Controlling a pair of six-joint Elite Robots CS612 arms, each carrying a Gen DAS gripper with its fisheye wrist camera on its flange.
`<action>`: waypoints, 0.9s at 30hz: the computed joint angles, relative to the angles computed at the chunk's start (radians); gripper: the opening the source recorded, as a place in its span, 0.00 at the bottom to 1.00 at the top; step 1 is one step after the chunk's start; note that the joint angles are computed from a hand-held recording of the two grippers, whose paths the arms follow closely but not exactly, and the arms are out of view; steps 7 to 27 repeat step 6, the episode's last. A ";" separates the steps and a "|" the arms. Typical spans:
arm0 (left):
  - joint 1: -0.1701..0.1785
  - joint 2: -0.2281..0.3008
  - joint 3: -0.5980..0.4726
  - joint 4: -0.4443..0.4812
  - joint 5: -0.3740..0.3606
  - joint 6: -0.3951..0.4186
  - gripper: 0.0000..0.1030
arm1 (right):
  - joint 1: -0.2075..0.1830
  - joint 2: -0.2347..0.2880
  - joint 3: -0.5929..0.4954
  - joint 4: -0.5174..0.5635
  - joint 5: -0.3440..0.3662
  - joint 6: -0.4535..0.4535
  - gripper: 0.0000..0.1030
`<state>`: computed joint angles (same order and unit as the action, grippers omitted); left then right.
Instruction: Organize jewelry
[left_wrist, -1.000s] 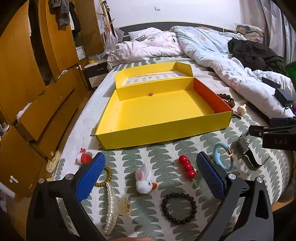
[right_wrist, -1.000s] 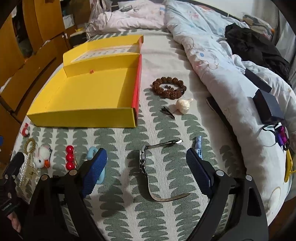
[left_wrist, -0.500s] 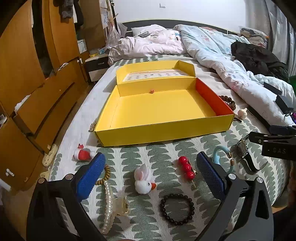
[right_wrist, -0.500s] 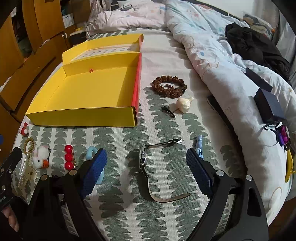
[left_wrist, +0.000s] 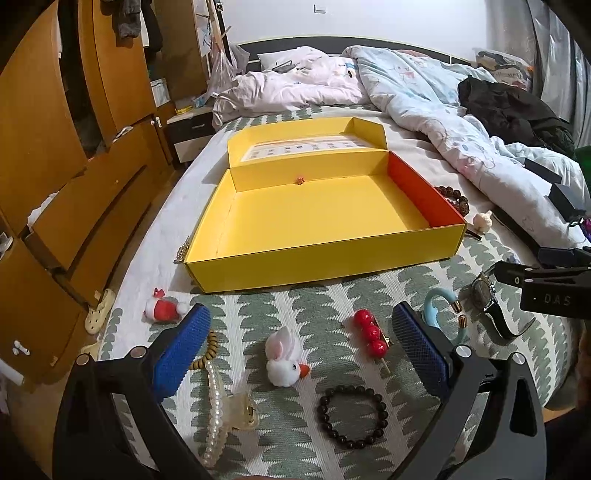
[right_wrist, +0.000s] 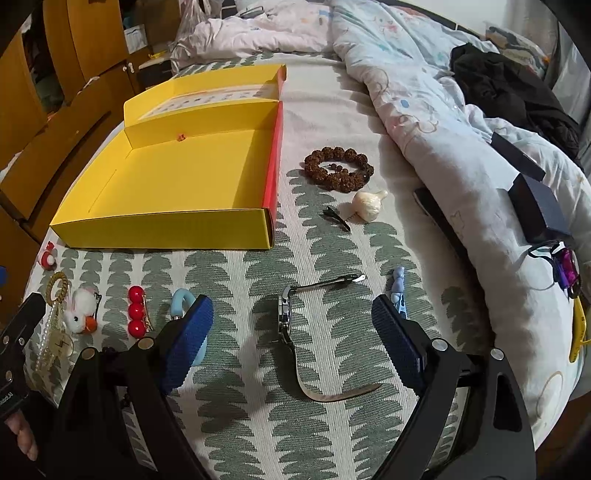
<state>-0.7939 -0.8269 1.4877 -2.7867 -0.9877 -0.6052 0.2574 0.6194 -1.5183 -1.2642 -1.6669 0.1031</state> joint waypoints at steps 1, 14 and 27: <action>0.000 0.000 -0.001 0.002 -0.001 -0.001 0.95 | 0.000 0.000 0.000 0.003 0.000 0.001 0.86; 0.002 0.001 -0.004 0.012 -0.006 -0.005 0.95 | 0.001 -0.001 0.001 0.007 -0.001 0.000 0.86; 0.002 0.001 -0.004 0.012 -0.006 -0.005 0.95 | 0.001 -0.001 0.001 0.007 -0.001 0.000 0.86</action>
